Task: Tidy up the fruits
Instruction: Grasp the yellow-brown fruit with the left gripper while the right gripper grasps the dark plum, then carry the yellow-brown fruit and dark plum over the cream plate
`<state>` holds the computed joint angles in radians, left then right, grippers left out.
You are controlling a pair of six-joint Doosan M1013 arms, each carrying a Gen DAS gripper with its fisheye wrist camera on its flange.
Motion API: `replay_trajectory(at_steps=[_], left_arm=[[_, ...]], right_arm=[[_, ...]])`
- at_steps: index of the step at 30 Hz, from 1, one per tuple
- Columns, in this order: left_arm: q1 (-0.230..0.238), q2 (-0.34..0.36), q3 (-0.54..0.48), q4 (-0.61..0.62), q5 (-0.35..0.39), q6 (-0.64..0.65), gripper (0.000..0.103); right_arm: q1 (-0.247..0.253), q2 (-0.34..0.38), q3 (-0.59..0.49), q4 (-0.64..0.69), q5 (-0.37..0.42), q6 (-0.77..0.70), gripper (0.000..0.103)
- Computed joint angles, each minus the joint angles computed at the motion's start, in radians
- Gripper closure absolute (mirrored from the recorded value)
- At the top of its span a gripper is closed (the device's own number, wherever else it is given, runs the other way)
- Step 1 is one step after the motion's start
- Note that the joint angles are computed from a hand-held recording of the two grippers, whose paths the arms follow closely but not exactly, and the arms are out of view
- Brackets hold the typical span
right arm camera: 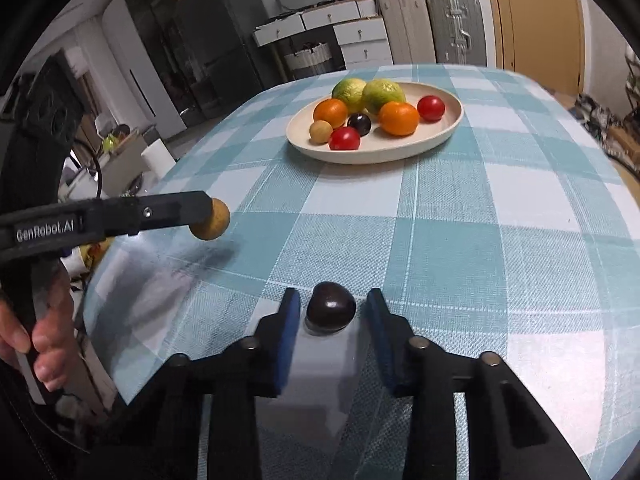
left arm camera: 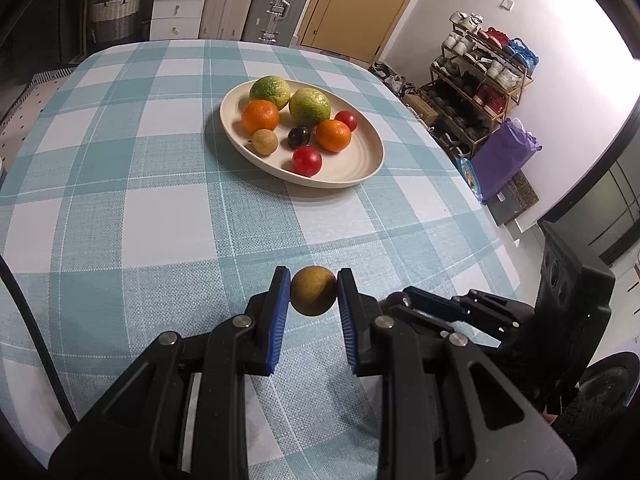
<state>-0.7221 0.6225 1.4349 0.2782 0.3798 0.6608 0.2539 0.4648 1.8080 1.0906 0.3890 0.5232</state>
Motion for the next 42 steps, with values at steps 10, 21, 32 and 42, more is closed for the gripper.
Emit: replay_trajectory(at_steps=[10,21,32,42], left_arm=[[0.013,0.015,-0.028,0.061,0.002,-0.072,0.082],[0.041,0.068,-0.137,-0.057,0.022,0.055,0.082],[0.071,0.172,-0.325,-0.282,0.09,0.3,0.082],[0.095,0.267,-0.482,-0.39,0.174,0.396,0.082]], right_arm=[[-0.027,-0.004,0.0,0.172,0.024,-0.12,0.079],[-0.046,0.013,-0.06,0.287,0.073,-0.233,0.079],[-0.064,0.065,-0.16,0.207,0.089,-0.131,0.079],[-0.077,0.117,-0.236,0.113,0.132,-0.03,0.079]])
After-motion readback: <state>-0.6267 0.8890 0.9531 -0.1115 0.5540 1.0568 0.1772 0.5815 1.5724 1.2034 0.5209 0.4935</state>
